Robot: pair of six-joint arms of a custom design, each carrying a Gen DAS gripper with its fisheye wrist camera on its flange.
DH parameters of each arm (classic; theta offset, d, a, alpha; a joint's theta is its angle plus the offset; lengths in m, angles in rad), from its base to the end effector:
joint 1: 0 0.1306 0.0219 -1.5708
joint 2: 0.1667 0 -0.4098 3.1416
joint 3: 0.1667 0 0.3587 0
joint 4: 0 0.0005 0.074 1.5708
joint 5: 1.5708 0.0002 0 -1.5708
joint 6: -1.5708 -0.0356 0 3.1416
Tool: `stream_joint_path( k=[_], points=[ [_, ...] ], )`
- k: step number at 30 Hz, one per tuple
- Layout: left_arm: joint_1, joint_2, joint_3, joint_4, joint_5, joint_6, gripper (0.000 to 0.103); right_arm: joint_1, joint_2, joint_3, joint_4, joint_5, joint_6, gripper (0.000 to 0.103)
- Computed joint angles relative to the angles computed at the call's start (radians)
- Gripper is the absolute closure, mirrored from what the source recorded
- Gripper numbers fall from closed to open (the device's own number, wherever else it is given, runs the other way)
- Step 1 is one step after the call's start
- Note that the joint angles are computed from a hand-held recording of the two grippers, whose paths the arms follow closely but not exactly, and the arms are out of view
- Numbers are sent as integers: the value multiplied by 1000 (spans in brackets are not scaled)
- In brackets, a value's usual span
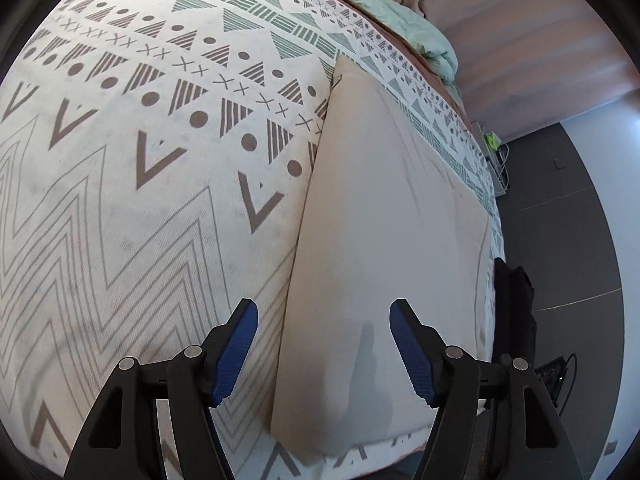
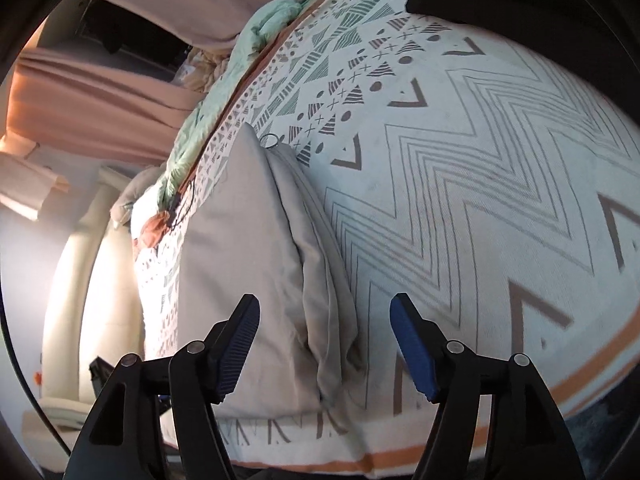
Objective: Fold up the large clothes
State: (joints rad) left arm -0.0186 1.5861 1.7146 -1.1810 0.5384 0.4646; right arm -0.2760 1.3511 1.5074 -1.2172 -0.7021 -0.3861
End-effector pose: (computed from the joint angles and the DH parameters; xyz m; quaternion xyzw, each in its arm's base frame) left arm 0.5030 -0.0281 0.4887 -0.1396 0.9238 -0.3087 0.1783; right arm 0.3946 -0.0884 0.5073 0.2133 0.8875 0.3453 0.2181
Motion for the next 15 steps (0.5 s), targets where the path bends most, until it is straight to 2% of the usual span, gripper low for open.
stream_joint_path(
  k=[7,11,15],
  points=[
    [-7,103,104,-39,-25,-37,34,39,162,133,-98,-56,139,34],
    [-12,155,169,-55,-36,-53,42,68,252,208,-164,-77,229,34],
    [-22,218,261,-83,-50,-82,51,79,326,278,-167,-118,242,34]
  ],
)
